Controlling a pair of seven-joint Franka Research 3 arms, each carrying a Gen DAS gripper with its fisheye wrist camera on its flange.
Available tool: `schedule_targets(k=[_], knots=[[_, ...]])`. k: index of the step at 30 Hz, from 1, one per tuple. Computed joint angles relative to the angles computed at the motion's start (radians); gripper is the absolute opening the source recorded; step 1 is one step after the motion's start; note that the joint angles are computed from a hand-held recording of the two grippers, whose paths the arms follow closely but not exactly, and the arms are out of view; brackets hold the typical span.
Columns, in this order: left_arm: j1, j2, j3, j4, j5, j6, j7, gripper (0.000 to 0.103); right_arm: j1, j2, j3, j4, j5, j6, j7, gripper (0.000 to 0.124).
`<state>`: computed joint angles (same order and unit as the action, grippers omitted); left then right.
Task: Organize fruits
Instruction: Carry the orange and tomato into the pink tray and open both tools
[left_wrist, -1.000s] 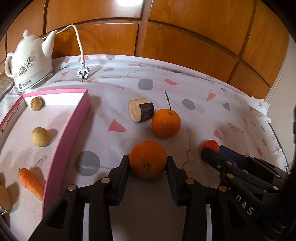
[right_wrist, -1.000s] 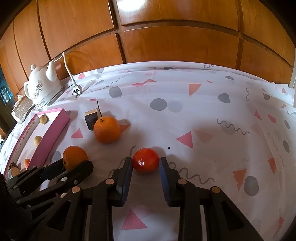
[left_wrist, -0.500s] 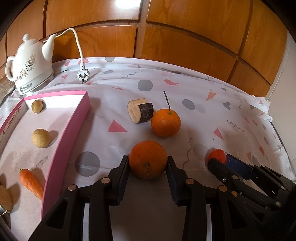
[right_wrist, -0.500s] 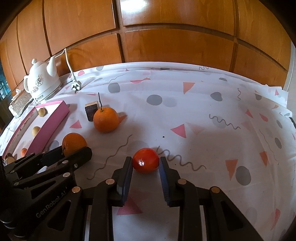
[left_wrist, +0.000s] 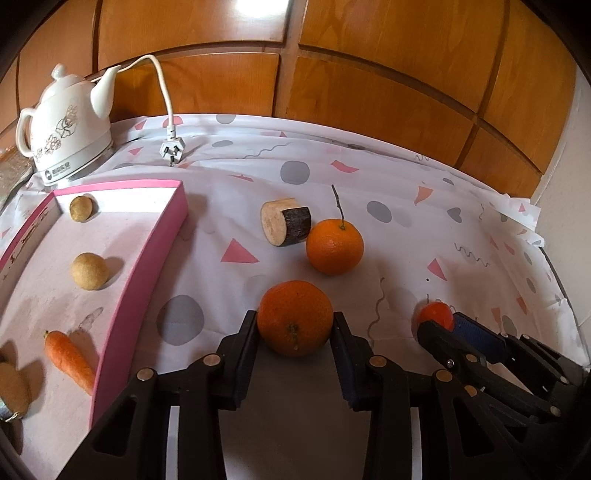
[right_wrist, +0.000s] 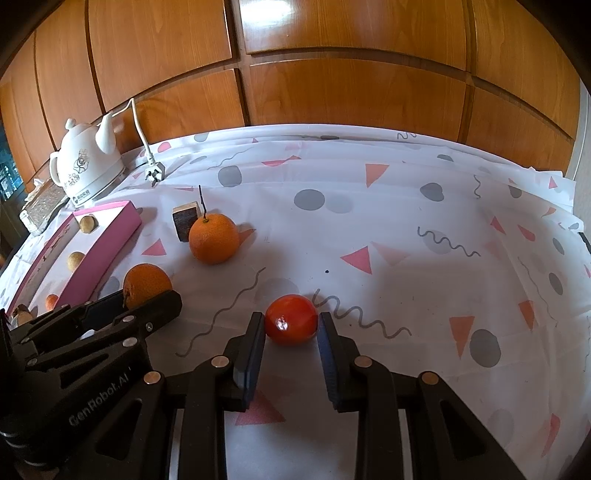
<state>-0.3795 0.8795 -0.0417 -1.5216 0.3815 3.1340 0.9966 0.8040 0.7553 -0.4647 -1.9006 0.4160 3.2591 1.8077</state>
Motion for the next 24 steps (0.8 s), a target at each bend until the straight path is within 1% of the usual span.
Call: schedule_targets(k=[4,14,16,18,21,24], knots=[[-0.012,-0.030,0.020,-0.048,0.002,0.016,-0.014,0.038,0.018,-0.014,-0.006,-0.021,0.000,0.001,-0.002,0.029],[-0.099,-0.119,0.132,-0.210,0.012,0.107,-0.050,0.038,0.085,-0.037,-0.029,-0.075,0.025,0.020,-0.024,0.029],[-0.133,-0.133,0.168,-0.242,0.006,0.127,-0.052,0.038,0.104,-0.038,-0.037,-0.087,0.035,0.024,-0.029,0.029],[-0.147,-0.147,0.182,-0.268,-0.005,0.141,-0.048,0.038,0.115,-0.043,-0.039,-0.099,0.045,0.030,-0.035,0.029],[-0.186,-0.167,0.221,-0.310,-0.027,0.172,-0.038,0.038,0.130,-0.051,-0.041,-0.115,0.064,0.037,-0.047,0.029],[-0.195,-0.187,0.224,-0.344,-0.054,0.194,-0.013,0.038,0.137,-0.060,-0.038,-0.128,0.082,0.044,-0.061,0.029]])
